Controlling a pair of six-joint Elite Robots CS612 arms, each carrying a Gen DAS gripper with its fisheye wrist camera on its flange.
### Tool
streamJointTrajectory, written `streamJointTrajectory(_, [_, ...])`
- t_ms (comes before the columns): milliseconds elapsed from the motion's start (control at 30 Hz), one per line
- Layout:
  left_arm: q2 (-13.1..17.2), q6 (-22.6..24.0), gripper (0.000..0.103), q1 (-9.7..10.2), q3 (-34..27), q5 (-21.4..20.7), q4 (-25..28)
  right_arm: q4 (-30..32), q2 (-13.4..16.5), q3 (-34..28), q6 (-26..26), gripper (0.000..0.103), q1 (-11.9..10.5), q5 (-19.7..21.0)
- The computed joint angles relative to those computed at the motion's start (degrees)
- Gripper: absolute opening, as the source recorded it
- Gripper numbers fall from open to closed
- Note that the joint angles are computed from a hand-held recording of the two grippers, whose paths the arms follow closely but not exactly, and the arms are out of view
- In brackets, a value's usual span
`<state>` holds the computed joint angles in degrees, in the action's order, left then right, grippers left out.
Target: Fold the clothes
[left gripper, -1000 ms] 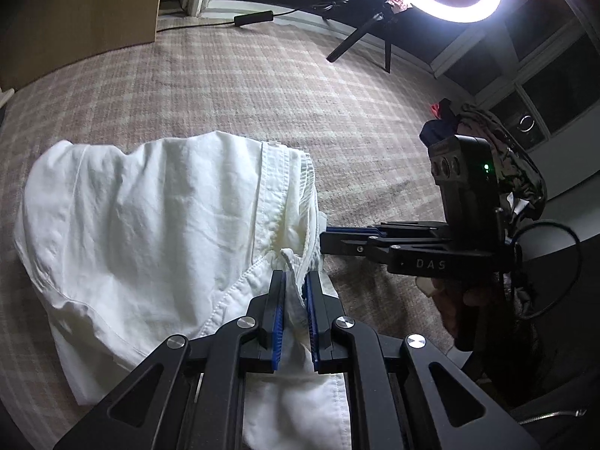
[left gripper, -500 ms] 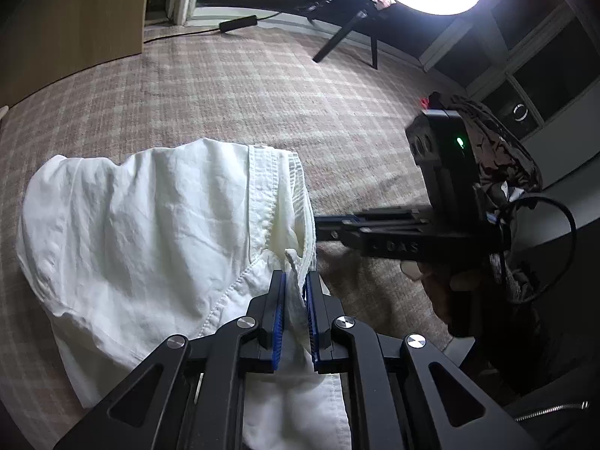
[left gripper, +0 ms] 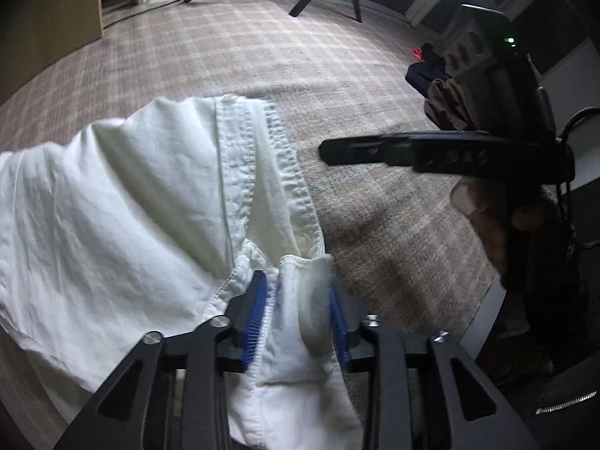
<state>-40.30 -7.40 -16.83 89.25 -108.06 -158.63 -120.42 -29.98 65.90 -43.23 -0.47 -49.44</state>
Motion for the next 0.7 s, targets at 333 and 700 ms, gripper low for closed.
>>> streamJointTrajectory(333, [-6.2,-0.3,0.047,-0.25,6.0,0.7,-4.8,-12.2,-1.4,3.7,5.2,0.009,2.3,-5.1])
streamJointTrajectory(700, [-2.6,-1.1,0.049,7.20,1.1,11.1,-9.9,-19.3,-2.0,5.2,6.9,0.029,6.6,-8.5])
